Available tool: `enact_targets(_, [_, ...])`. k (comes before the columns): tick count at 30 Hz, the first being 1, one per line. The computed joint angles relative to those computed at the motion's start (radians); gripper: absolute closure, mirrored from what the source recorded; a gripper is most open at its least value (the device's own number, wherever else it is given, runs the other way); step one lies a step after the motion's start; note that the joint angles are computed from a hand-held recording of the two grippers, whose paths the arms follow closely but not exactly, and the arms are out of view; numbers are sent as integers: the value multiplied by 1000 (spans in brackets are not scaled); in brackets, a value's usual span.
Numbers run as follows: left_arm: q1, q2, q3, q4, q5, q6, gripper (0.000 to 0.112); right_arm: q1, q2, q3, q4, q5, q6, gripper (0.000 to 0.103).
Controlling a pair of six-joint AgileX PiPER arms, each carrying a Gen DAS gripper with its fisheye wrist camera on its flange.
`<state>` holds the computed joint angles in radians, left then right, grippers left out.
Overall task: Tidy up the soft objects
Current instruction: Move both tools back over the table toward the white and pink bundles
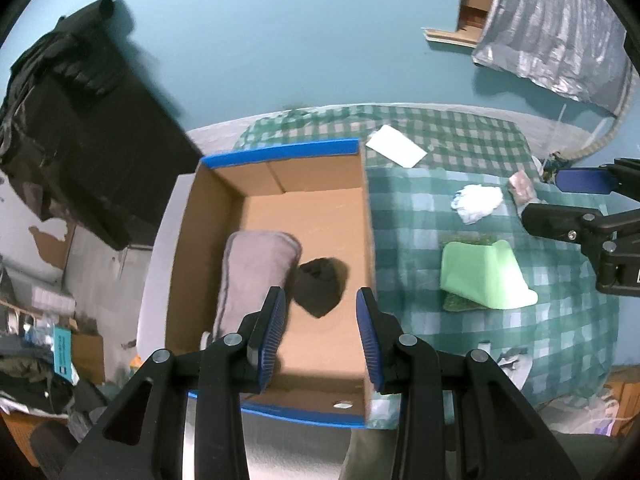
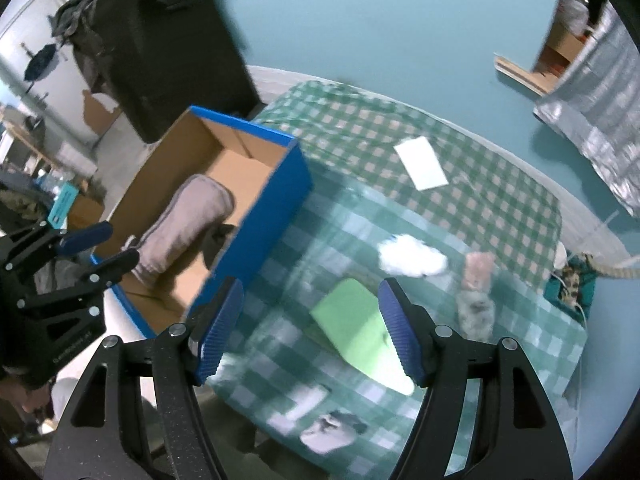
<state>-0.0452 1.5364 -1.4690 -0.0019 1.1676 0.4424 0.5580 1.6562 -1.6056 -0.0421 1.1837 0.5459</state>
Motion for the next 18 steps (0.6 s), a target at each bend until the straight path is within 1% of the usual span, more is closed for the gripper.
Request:
enact_targets(6, [-89, 2, 5, 16, -16, -16, 75, -70, -111, 149, -1, -21, -6, 32])
enact_targets(8, [-122, 8, 3, 13, -23, -15, 67, -98, -141, 189, 1, -23, -12, 32])
enact_targets(12, [-177, 19, 2, 9, -44, -18, 67, -154, -194, 265, 8, -29, -28, 32])
enact_targets(18, [-258, 61, -19, 20, -48, -21, 66, -225, -240, 348, 11, -46, -56, 32])
